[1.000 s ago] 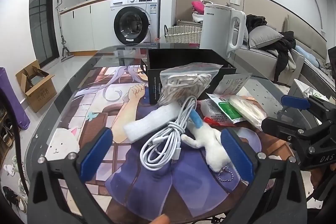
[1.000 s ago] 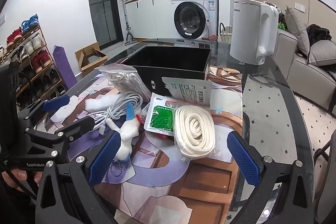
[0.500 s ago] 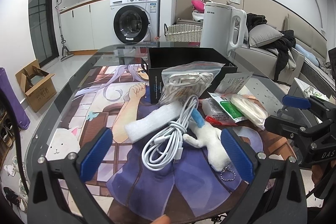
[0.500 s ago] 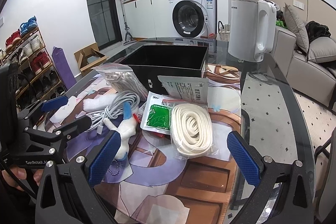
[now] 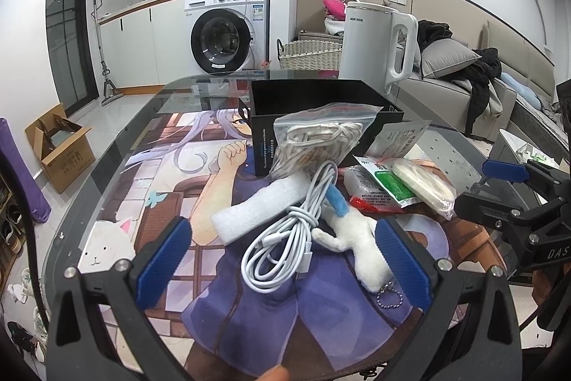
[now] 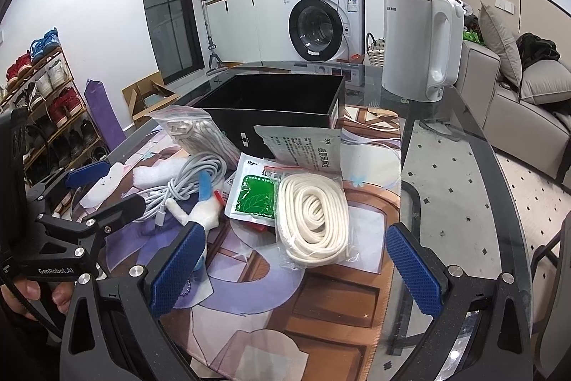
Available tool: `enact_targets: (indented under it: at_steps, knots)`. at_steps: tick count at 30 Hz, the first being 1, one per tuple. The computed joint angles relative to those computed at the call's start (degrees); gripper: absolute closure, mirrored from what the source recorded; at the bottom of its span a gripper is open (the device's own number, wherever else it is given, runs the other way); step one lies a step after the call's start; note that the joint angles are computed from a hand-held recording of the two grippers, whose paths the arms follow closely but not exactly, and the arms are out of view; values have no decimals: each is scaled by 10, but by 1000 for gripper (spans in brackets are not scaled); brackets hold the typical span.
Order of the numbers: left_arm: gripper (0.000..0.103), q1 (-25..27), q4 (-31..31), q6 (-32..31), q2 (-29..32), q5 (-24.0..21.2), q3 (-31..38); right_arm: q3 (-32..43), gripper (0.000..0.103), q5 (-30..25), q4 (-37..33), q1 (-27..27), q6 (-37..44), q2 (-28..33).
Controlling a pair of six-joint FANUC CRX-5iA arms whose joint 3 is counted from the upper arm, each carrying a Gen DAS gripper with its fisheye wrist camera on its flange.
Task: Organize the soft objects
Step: 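Move the right gripper onto the bagged white rope and close it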
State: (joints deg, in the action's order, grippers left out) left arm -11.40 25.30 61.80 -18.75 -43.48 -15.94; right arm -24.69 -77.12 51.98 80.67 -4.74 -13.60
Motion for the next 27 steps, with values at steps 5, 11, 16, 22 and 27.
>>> enact_targets:
  at_steps: [5,11,16,22,27]
  knots:
    - [0,1,-5,3,5,-1,4,-3,0,5,-7,-4,2,-5]
    - [0,4,10,-10,9,0,1,-7,0,32,-19,-15,10,-14]
    - [0,11,39,-27,12,2,-6,-9,0,53,-24,-26,27,-14]
    - [0,5,29,-34,12,20,-7,-14,0,81,-28,-44,45,-16]
    - [0,3,33,-42,25,12,0,-18,0,112,-38,-62,62,-21]
